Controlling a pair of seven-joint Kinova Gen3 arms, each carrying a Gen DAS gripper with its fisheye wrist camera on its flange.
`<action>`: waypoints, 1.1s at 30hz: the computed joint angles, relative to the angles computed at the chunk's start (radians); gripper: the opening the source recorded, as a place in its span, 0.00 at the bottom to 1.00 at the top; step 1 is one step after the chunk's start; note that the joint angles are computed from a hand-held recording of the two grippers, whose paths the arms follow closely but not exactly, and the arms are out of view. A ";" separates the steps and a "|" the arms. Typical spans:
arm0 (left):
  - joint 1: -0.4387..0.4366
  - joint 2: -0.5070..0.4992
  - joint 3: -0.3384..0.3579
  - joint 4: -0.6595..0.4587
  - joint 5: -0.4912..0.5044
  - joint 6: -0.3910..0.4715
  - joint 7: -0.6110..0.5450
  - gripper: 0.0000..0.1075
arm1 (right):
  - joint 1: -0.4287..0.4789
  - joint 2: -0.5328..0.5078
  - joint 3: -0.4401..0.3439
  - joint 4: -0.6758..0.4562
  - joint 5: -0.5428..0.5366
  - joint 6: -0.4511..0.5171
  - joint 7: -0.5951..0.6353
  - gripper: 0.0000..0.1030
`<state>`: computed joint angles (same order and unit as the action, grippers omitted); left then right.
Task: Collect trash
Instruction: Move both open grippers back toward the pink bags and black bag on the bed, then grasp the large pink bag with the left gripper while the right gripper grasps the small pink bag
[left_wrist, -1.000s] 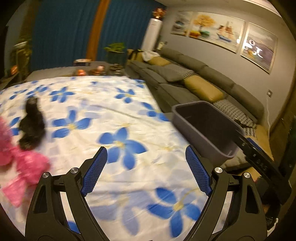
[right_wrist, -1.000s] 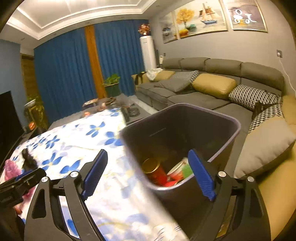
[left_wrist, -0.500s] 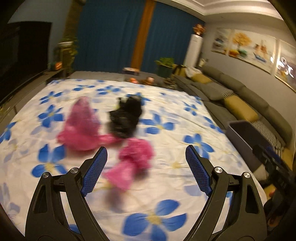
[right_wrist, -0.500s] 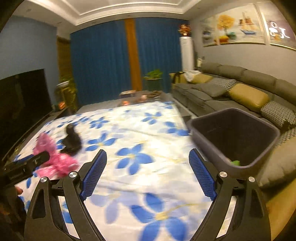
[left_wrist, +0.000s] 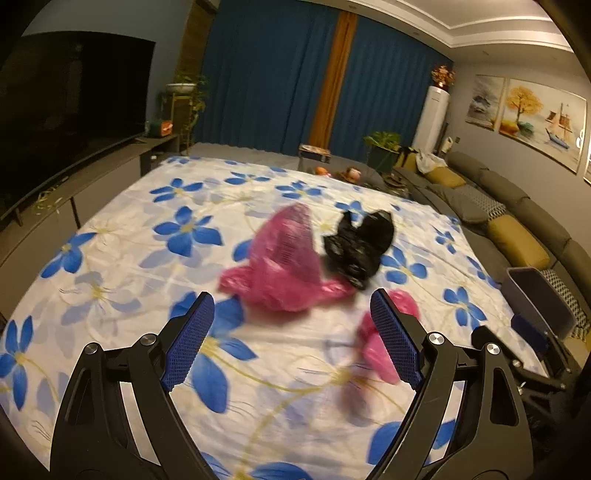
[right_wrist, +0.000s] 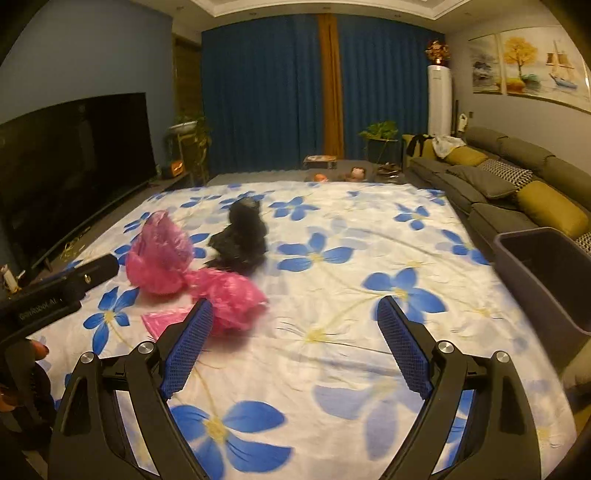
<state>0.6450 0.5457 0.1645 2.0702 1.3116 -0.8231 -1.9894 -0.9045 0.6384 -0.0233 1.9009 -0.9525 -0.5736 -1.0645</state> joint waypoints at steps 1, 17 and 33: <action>-0.007 -0.004 -0.003 0.006 -0.003 0.002 0.006 0.79 | -0.004 0.009 0.004 -0.019 -0.013 0.014 0.014 0.85; -0.104 0.057 -0.024 -0.093 -0.006 0.093 -0.109 0.79 | -0.037 0.091 0.050 -0.192 -0.186 0.128 0.214 0.82; -0.183 0.090 -0.105 -0.120 -0.264 0.373 0.072 0.26 | -0.011 0.113 0.049 -0.240 -0.262 0.187 0.305 0.73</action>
